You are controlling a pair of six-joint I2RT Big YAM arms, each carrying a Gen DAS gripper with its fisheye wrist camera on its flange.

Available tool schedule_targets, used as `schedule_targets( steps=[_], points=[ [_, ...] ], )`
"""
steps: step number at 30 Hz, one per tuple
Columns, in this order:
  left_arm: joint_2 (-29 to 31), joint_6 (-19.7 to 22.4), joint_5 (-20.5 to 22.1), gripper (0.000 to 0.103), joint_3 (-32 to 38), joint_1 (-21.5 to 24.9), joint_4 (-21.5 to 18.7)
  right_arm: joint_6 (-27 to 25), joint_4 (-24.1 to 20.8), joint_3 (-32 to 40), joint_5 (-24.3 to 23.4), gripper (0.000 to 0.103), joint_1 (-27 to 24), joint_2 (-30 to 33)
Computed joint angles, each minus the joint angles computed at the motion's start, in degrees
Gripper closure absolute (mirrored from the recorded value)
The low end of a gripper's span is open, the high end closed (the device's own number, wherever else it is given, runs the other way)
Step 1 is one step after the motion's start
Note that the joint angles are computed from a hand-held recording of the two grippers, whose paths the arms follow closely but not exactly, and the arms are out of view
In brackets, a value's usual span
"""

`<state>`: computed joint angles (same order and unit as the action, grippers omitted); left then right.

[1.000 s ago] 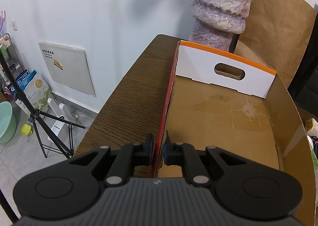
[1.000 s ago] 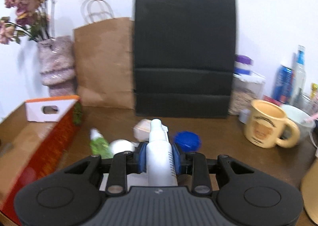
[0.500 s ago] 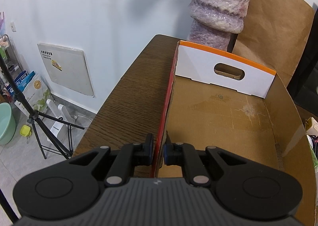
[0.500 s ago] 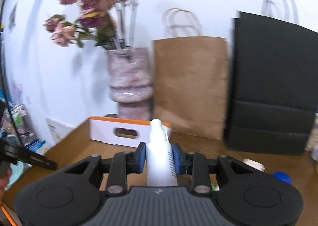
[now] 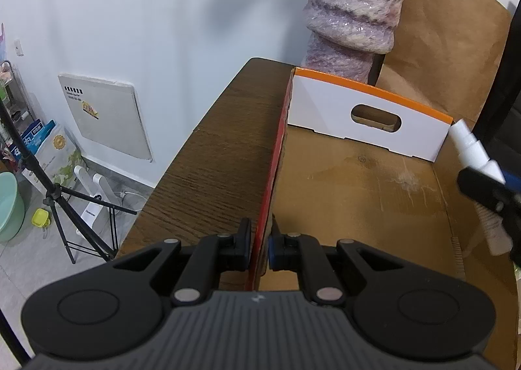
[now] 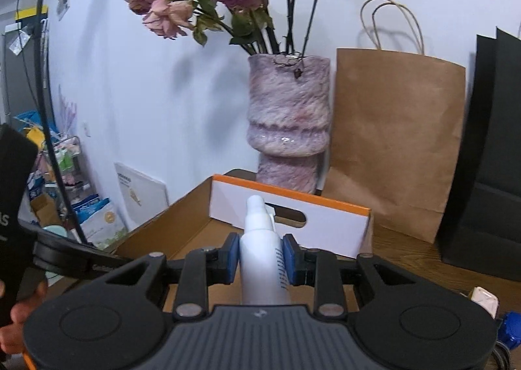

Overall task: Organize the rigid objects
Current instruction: 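Carry the spray bottle with the right gripper into the orange tray and release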

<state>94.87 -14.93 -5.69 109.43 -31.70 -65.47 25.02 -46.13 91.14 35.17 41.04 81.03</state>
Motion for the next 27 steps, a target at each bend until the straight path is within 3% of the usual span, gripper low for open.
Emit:
schedule_targets(
  steps=[10, 11, 12, 13, 14, 15, 27],
  points=[
    [-0.3, 0.4, -0.1, 0.092, -0.4, -0.2, 0.4, -0.1, -1.6, 0.5, -0.6, 0.075, 0.2, 0.4],
    [-0.3, 0.4, -0.1, 0.092, -0.4, -0.2, 0.4, -0.1, -1.6, 0.5, -0.4, 0.067, 0.2, 0.4],
    [-0.3, 0.4, -0.1, 0.092, -0.4, -0.2, 0.5, 0.0, -1.8, 0.7, -0.5, 0.043, 0.2, 0.5],
    [-0.3, 0.5, -0.1, 0.092, -0.4, -0.1, 0.5, 0.0, -2.1, 0.9, -0.2, 0.028, 0.2, 0.6],
    [-0.3, 0.5, -0.1, 0.092, -0.4, -0.1, 0.5, -0.1, -2.3, 1.0, 0.4, 0.003, 0.4, 0.8],
    [-0.4, 0.6, -0.1, 0.092, -0.4, -0.1, 0.5, -0.3, -2.1, 0.9, 1.1, 0.000, 0.6, 0.7],
    [-0.5, 0.7, 0.1, 0.092, -0.6, 0.0, 0.7, 0.4, -2.6, 0.8, 4.2, 0.000, 1.1, 0.4]
  ],
)
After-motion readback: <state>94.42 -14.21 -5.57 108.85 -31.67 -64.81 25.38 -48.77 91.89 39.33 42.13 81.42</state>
